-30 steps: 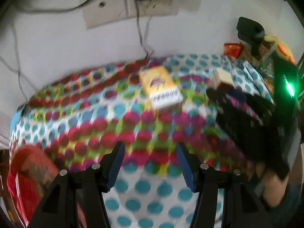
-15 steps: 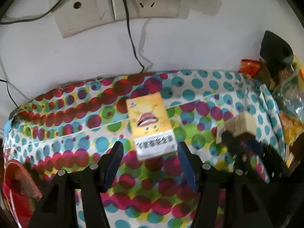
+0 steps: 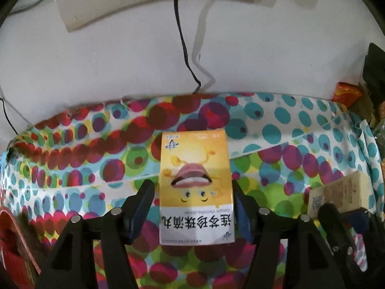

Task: Organize objects
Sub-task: 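Grasp the yellow cartoon box with the left gripper while the right gripper grasps the cream box, then lift both boxes and carry them back toward the red tray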

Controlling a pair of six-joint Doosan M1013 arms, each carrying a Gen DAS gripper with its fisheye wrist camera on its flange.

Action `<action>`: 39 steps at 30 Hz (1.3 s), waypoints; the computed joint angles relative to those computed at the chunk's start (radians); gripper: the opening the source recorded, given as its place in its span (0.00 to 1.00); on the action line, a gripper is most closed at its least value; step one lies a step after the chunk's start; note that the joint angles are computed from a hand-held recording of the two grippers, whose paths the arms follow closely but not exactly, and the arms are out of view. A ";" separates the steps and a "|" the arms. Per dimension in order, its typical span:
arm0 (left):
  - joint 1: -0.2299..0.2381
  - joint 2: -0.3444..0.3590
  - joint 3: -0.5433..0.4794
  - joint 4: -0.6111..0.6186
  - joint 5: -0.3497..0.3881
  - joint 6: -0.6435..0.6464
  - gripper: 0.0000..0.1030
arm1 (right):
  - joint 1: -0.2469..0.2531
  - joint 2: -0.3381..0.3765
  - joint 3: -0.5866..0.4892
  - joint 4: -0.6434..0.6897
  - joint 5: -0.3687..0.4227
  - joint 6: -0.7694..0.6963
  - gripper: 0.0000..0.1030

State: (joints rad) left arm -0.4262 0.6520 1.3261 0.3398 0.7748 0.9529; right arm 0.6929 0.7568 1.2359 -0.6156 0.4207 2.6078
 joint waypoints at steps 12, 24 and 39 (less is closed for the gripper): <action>-0.008 -0.048 0.142 0.220 -0.212 -0.241 0.81 | 0.008 0.028 -0.058 0.058 0.111 -0.104 0.34; -0.008 -0.062 0.171 0.239 -0.244 -0.296 0.87 | 0.009 0.040 -0.080 0.086 0.149 -0.150 0.31; -0.002 -0.048 0.128 0.185 -0.235 -0.227 0.85 | 0.013 0.041 -0.091 0.055 0.187 -0.125 0.31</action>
State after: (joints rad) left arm -0.4282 0.6039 1.4538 0.5247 0.5397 0.7263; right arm 0.7059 0.7974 1.1445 -0.5605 0.6074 2.4824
